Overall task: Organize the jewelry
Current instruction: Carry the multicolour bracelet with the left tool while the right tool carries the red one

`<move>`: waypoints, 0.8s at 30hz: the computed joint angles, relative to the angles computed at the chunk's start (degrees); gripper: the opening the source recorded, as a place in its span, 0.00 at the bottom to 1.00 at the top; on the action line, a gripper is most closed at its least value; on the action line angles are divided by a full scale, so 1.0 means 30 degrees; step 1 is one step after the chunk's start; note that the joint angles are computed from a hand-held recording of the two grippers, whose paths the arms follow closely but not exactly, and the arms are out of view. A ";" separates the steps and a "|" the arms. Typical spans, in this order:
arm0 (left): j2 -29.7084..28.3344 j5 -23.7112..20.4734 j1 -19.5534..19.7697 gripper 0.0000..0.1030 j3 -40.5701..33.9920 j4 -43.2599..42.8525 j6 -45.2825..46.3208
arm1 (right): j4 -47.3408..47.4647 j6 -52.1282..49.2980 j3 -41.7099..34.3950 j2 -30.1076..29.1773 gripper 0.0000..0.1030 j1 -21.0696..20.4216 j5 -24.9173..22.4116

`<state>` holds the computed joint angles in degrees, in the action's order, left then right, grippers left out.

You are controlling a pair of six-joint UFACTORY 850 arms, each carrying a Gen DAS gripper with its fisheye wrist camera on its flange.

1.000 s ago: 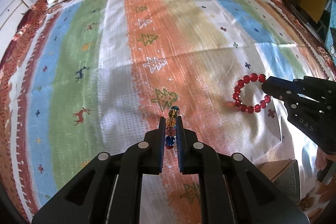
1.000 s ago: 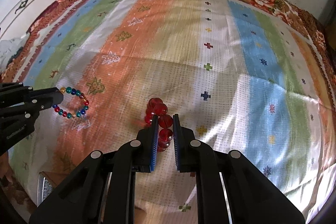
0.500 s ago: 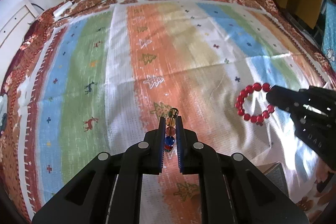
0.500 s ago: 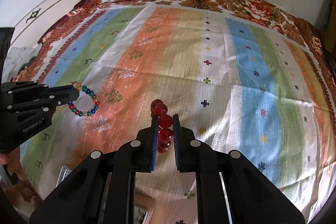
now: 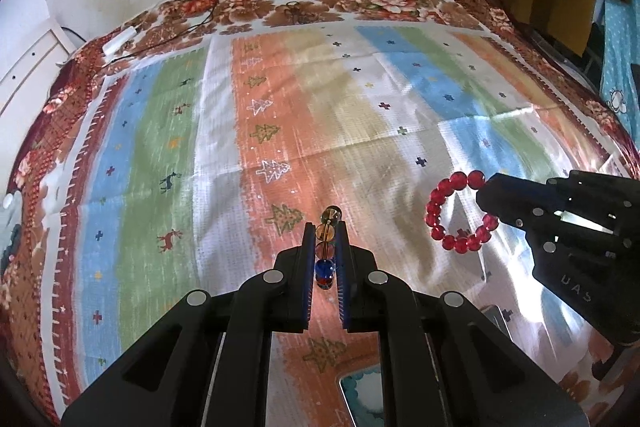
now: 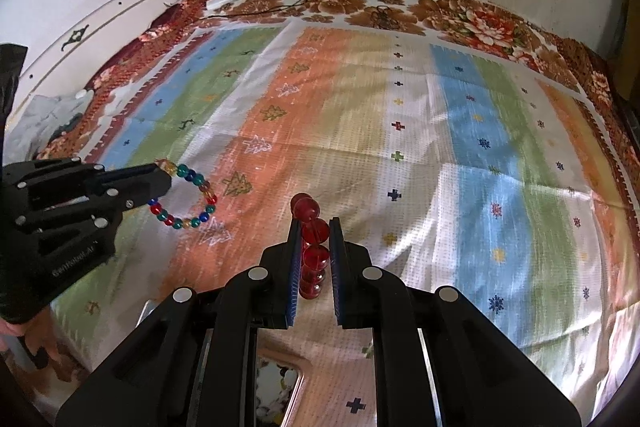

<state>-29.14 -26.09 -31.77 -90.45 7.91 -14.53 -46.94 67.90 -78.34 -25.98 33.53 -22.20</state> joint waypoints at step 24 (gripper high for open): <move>0.3101 0.2172 -0.0499 0.09 0.3815 -0.1149 0.0078 | -0.3445 0.3172 0.2748 0.2444 0.14 0.1239 0.0660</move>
